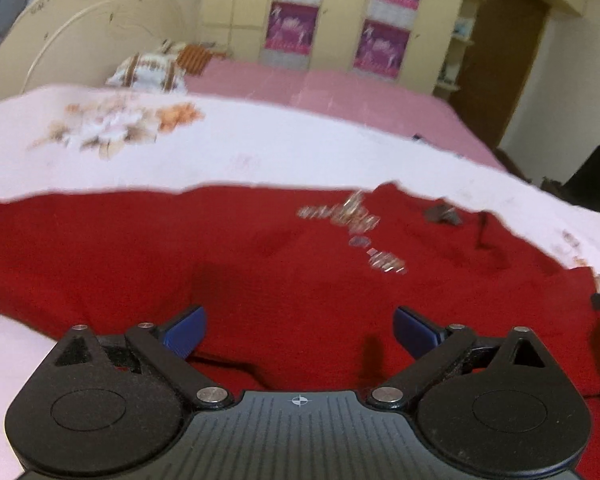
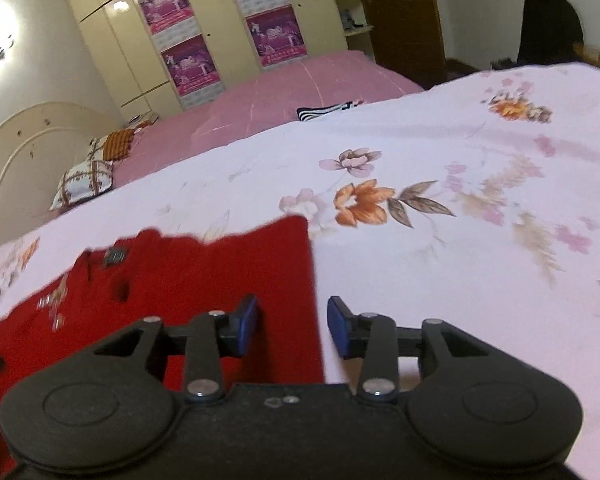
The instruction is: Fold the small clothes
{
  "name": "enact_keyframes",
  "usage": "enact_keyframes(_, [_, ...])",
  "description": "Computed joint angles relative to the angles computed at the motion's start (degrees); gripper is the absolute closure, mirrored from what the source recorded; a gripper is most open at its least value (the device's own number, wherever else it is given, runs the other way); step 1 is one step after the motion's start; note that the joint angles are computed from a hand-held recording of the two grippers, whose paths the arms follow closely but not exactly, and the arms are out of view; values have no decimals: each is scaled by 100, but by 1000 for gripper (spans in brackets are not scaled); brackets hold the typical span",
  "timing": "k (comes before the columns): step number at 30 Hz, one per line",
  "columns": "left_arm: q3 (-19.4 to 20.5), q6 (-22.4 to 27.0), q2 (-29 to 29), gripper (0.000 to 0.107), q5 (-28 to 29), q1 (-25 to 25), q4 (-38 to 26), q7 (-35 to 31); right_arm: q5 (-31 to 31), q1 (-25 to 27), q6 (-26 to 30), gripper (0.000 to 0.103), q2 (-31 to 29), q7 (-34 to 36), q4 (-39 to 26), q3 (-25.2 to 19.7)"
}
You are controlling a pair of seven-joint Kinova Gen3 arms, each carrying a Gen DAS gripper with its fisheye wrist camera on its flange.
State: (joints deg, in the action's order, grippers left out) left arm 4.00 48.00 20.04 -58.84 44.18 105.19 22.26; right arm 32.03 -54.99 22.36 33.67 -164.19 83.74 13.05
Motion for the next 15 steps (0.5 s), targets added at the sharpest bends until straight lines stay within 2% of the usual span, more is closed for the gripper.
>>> enact_keyframes(3, [-4,157,129,8,45,38,-17,-16,-457,688,-19,65,211,414,-367,-615])
enact_keyframes(5, [-8,197,143,8,-25,110,14,5,-571,1059,-115,76,246,500,-403,-986])
enact_keyframes(7, [11,236,172,8,-12,110,-16,-110,-498,1349,-332,78,204,379,-277,-1282])
enact_keyframes(8, [0,209,166,8,-24,105,3,-106,-513,1410,-422,83,183,377,-224,-1322])
enact_keyframes(11, [-23,228,196,8,-52,123,-15,-69,-654,1275,-388,94,200,593,-250,-1122])
enact_keyframes(15, [-17,368,265,8,-21,162,-117,-164,126,307,162,96,270,243,-452,-245])
